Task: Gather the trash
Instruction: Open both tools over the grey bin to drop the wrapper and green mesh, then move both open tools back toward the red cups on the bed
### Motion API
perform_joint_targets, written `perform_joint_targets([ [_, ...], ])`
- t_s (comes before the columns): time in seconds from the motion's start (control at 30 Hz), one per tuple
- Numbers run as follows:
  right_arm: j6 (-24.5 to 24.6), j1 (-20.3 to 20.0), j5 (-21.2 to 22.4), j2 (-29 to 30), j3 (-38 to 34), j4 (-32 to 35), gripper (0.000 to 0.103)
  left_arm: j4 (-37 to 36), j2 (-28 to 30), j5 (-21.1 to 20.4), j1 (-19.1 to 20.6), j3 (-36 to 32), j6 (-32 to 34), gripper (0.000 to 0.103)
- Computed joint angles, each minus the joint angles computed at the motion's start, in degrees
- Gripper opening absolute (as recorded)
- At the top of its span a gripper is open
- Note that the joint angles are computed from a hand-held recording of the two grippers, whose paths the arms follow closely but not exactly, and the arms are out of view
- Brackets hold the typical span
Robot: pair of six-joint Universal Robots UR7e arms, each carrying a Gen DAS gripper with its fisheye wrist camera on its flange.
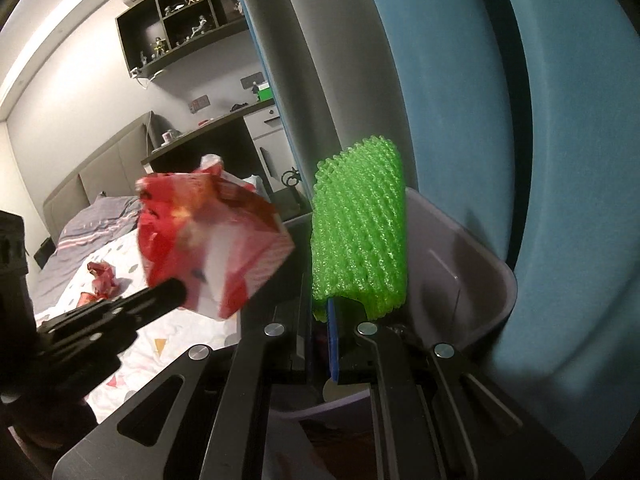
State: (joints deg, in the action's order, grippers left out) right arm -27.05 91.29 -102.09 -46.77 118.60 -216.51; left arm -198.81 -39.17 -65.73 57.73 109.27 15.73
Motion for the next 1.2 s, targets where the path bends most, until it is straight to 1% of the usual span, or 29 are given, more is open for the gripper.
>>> perform_joint_targets([
  [0.27, 0.3, -0.7, 0.7, 0.1, -0.8, 1.0, 0.007, 4.8, 2.3, -1.4, 1.3, -4.0, -1.7, 0.002],
  [0.57, 1.1, -1.2, 1.4, -0.2, -0.8, 1.8, 0.008, 5.3, 3.4, -1.5, 1.4, -4.4, -2.8, 0.003],
  [0.63, 1.3, -1.2, 1.4, -0.3, -1.0, 2.1, 0.013, 5.5, 3.3, -1.7, 1.5, -4.4, -2.8, 0.003],
  [0.67, 1.4, -1.3, 1.7, -0.4, -1.0, 2.2, 0.018, 5.7, 3.3, -1.7, 1.6, -4.4, -2.8, 0.008],
  [0.7, 1.5, -1.4, 2.0, -0.6, -0.9, 2.3, 0.024, 5.9, 3.2, -1.8, 1.6, -4.4, -2.9, 0.015],
  [0.73, 1.5, -1.5, 2.1, -0.6, -0.9, 2.2, 0.027, 5.8, 3.2, -1.8, 1.7, -4.3, -3.0, 0.02],
  [0.8, 2.0, -1.7, 2.7, -0.9, -0.5, 1.8, 0.039, 5.4, 2.8, -1.7, 1.9, -4.0, -3.6, 0.045],
  [0.83, 2.4, -1.8, 3.1, -1.2, -0.3, 1.7, 0.04, 5.0, 2.7, -1.7, 2.0, -3.8, -4.0, 0.051],
  [0.87, 2.6, -1.9, 3.4, -1.5, 0.0, 1.3, 0.042, 4.2, 2.4, -1.4, 2.1, -3.3, -4.4, 0.06],
  [0.9, 2.6, -1.8, 3.6, -1.8, 0.4, 0.6, 0.046, 3.2, 1.9, -1.0, 2.2, -2.5, -4.7, 0.066],
  [0.93, 2.5, -1.7, 3.6, -1.9, 0.7, -0.2, 0.048, 2.0, 1.4, -0.3, 2.2, -1.7, -4.9, 0.069],
  [1.0, 2.4, -1.4, 3.5, -2.1, 1.6, -3.0, 0.06, -0.3, 0.5, 1.1, 2.1, -0.2, -5.2, 0.08],
  [1.03, 2.4, -1.2, 3.5, -2.2, 2.2, -4.4, 0.062, -1.8, 0.0, 2.6, 1.9, 0.8, -5.5, 0.082],
  [1.07, 2.3, -1.1, 3.5, -2.2, 2.4, -5.1, 0.066, -3.0, -0.6, 3.7, 1.7, 1.7, -5.9, 0.083],
  [1.1, 2.2, -0.8, 3.5, -2.1, 3.0, -6.7, 0.073, -3.7, -1.1, 4.5, 1.6, 2.4, -6.2, 0.084],
  [1.2, 1.8, 0.1, 2.9, -1.4, 4.1, -10.6, 0.082, -6.8, -2.8, 7.9, 0.7, 5.6, -7.4, 0.088],
])
